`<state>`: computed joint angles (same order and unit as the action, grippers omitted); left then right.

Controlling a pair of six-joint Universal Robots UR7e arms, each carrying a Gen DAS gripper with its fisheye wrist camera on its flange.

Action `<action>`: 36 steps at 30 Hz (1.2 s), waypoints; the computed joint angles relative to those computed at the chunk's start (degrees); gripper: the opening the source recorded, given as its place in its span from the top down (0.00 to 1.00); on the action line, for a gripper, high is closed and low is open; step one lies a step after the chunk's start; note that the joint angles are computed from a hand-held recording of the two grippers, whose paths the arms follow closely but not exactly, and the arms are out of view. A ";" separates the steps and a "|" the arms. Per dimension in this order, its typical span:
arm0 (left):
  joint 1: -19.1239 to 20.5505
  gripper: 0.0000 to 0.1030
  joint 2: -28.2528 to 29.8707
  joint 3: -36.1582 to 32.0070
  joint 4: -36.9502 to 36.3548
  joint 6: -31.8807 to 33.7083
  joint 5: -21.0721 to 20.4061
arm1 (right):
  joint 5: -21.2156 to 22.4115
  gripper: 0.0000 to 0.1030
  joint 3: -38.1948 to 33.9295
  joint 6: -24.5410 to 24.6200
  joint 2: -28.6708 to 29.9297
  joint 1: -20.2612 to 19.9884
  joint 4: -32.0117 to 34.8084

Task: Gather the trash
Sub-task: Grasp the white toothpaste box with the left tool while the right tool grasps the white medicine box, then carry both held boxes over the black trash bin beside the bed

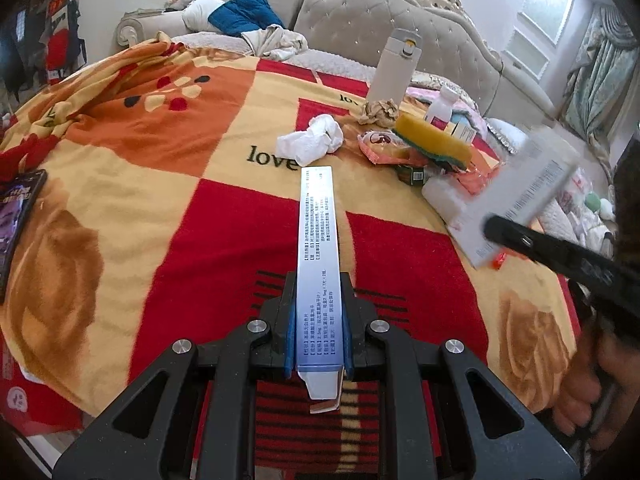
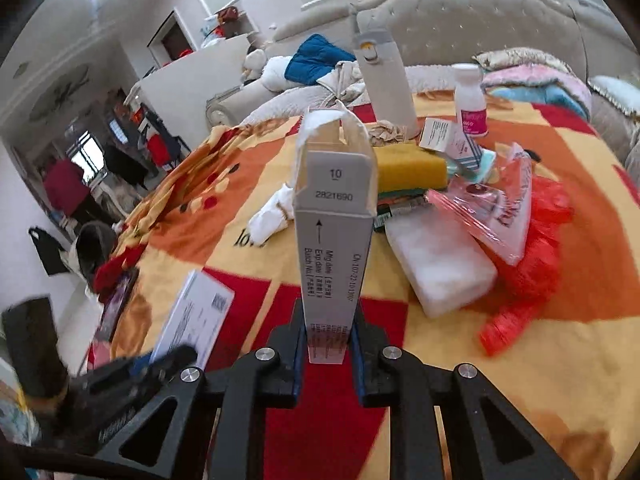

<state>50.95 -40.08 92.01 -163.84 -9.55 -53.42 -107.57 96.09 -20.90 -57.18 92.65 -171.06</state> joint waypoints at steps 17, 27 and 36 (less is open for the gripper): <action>-2.82 0.85 -2.02 4.05 -1.86 1.00 -1.09 | -7.74 0.83 14.95 -1.97 -13.31 0.12 -3.35; -4.57 0.85 -1.80 4.43 -1.71 1.70 -1.12 | -10.20 0.83 17.24 -1.39 -16.86 -1.01 -1.87; -6.58 0.85 1.30 0.77 -0.32 4.95 -5.17 | -6.65 0.83 20.21 0.18 -22.30 -3.74 -1.89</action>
